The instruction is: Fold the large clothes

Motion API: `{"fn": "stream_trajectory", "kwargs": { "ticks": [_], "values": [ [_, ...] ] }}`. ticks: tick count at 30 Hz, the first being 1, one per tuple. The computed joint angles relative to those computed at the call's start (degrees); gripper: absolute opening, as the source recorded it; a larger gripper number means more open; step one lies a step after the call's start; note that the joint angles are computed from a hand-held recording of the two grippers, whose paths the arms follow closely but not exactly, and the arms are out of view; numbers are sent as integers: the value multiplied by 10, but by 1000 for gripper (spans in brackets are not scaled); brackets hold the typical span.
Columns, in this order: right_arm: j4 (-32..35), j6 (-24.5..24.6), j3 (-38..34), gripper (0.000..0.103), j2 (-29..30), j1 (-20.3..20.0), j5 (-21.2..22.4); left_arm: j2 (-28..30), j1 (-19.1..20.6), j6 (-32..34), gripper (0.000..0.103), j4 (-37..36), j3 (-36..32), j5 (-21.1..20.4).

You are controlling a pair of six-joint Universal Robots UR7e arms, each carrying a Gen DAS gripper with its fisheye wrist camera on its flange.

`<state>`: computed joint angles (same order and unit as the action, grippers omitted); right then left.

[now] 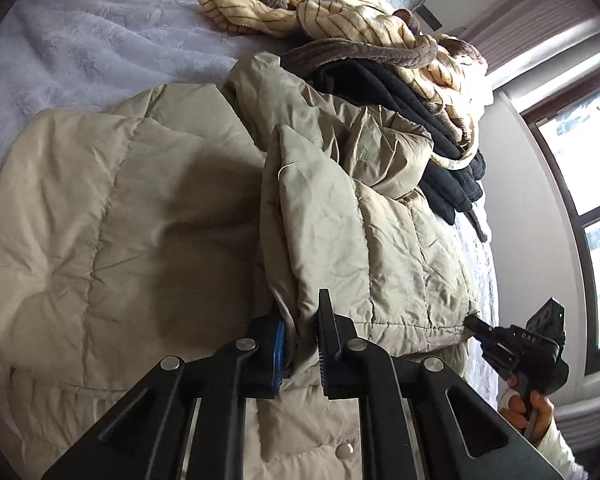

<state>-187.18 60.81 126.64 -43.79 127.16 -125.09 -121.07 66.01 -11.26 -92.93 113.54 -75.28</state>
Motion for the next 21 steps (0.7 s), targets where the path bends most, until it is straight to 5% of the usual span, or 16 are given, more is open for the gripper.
{"fn": "stream_trajectory", "kwargs": {
  "ticks": [4,8,17,21],
  "values": [
    [29,-30,-5,6,9,-9,19,-11,36,13,15,21,3,29],
    [-11,-23,12,7,32,-17,25,1,70,34,15,0,9,21],
    [10,-33,5,6,26,-16,24,-34,-29,-21,15,81,-29,120],
    [50,-37,5,7,10,-4,29,-22,-42,-10,15,67,-53,127]
  ]
}}
